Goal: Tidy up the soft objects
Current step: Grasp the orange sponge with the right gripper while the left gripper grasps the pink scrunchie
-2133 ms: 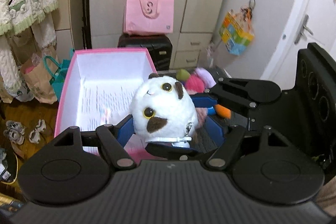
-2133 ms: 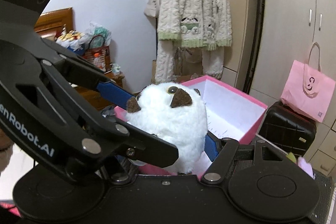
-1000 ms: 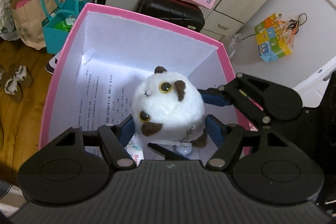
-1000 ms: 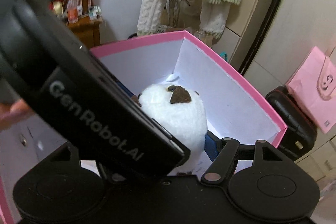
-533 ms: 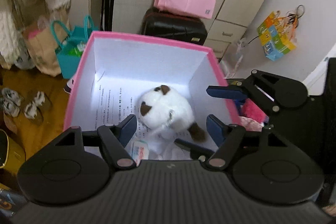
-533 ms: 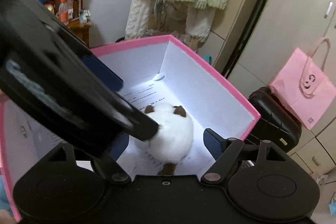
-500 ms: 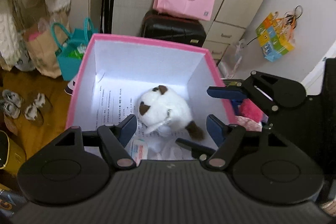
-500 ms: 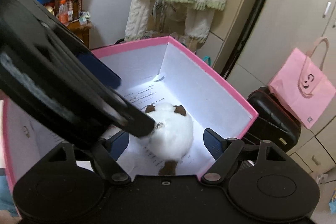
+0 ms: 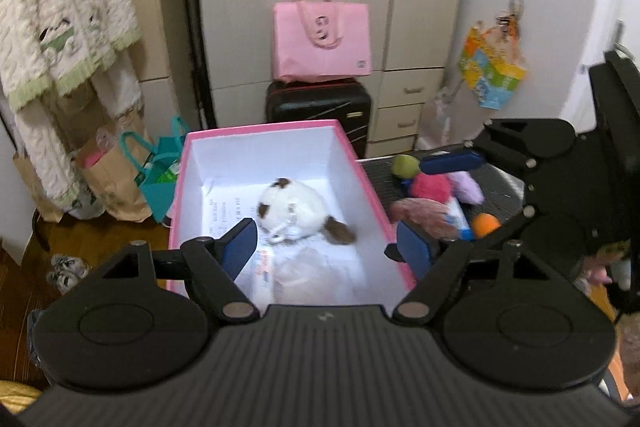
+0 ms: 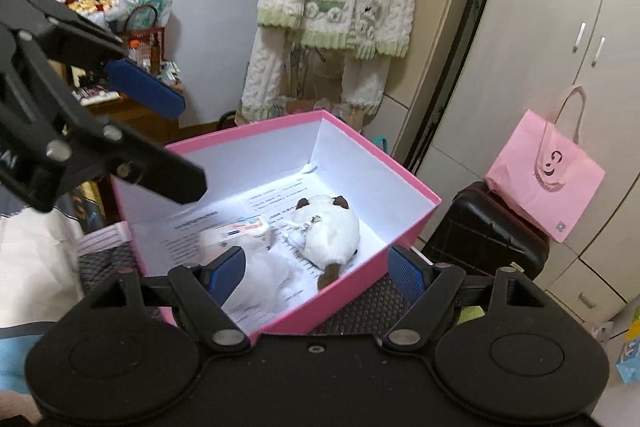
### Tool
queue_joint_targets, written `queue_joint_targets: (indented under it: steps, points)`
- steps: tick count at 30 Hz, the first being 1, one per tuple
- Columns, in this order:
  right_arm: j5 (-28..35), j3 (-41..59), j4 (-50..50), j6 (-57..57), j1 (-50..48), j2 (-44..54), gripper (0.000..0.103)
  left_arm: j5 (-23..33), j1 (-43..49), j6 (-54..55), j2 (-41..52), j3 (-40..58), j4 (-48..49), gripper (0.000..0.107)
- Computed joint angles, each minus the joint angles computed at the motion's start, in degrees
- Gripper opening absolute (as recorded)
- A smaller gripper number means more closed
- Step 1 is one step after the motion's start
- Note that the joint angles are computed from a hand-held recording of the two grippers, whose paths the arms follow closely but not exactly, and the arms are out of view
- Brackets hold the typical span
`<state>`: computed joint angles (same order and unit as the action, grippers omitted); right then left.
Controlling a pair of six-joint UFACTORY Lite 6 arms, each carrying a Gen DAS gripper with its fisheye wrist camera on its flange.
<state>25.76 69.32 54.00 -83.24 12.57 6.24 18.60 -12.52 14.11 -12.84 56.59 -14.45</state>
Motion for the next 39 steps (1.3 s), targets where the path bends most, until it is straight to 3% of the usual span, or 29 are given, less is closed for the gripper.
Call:
queue_joint_targets:
  steps: [4, 12, 20, 24, 29, 32, 36, 39]
  points:
    - [5.03, -5.65, 3.35, -4.35, -4.59, -7.74, 0.082, 1.38, -5.92, -10.43, -5.30, -2.51, 10.03, 0.078]
    - [17.68, -15.36, 8.24, -15.57, -20.23, -20.59, 0.083, 4.84, -24.57, -48.89, -12.43, -7.14, 45.75, 0.079]
    - [30.24, -22.56, 13.28, -29.63, -39.37, -24.09, 0.083, 4.84, -35.45, -56.82, -4.09, -2.66, 52.21, 0.079]
    - [33.38, -24.60, 14.76, -35.53, -45.98, -20.63, 0.084, 2.44, -36.86, -59.14, 3.00, 0.26, 53.74, 0.079]
    - [31.89, -24.53, 16.38, -41.67, -48.87, -12.93, 0.084, -0.56, -36.24, -65.07, 13.32, 5.29, 58.21, 0.079]
    - [30.45, -21.86, 17.75, -44.07, -48.58, -5.89, 0.084, -1.21, -35.65, -73.24, 19.08, 7.99, 65.93, 0.079]
    - [30.87, -20.07, 25.74, -53.96, -49.17, 3.85, 0.084, 1.91, -36.00, -94.71, 28.85, 12.92, 85.97, 0.079]
    - [30.28, -16.21, 31.12, -59.19, -47.81, 12.29, 0.085, 3.34, -34.95, -101.17, 36.34, 18.47, 91.39, 0.079]
